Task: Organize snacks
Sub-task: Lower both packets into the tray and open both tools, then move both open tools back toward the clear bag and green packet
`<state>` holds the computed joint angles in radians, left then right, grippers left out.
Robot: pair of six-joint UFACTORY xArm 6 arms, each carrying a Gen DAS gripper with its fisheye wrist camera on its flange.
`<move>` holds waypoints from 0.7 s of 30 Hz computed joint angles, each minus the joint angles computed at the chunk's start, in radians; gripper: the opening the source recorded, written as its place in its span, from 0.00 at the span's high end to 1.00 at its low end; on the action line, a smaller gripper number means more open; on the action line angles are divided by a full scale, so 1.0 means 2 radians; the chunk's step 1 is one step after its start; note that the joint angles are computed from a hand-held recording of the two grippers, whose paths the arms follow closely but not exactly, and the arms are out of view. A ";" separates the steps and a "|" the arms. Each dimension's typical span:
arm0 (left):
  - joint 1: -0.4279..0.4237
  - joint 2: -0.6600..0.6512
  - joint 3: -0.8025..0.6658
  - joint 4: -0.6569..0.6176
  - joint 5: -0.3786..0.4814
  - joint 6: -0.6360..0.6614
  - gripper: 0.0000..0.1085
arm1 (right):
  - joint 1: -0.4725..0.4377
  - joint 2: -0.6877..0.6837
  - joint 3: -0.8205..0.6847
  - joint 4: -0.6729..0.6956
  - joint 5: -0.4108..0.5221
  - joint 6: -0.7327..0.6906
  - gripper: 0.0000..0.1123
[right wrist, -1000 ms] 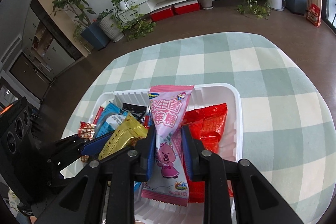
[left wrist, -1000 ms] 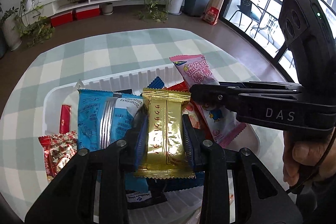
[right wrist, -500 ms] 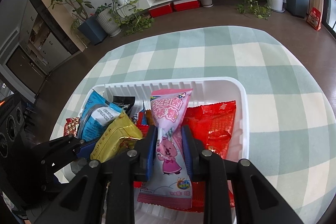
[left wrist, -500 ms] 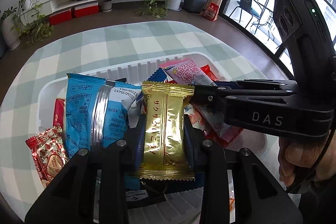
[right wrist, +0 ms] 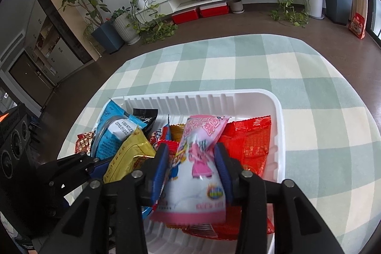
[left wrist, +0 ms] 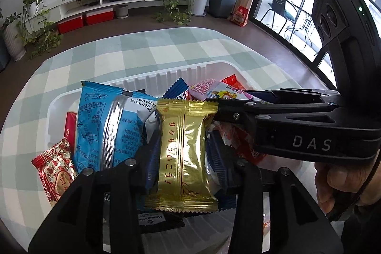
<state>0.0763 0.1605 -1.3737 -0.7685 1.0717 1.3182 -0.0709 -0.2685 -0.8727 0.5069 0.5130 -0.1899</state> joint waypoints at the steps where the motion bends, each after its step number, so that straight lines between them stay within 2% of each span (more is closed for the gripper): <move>1: 0.003 -0.002 0.002 -0.002 0.004 0.004 0.54 | 0.001 -0.003 0.001 -0.004 -0.001 0.001 0.60; 8: 0.016 -0.021 0.012 -0.021 0.023 0.026 0.43 | 0.003 -0.025 0.010 -0.003 -0.003 0.002 0.59; 13: 0.030 -0.034 0.021 -0.029 0.037 0.040 0.35 | 0.001 -0.050 0.027 0.001 -0.010 0.007 0.50; 17: 0.047 -0.050 0.031 -0.038 0.059 0.056 0.35 | -0.002 -0.075 0.042 0.020 -0.009 0.002 0.49; 21: 0.081 -0.066 0.037 -0.055 0.100 0.078 0.25 | -0.003 -0.129 0.079 0.059 -0.015 -0.008 0.43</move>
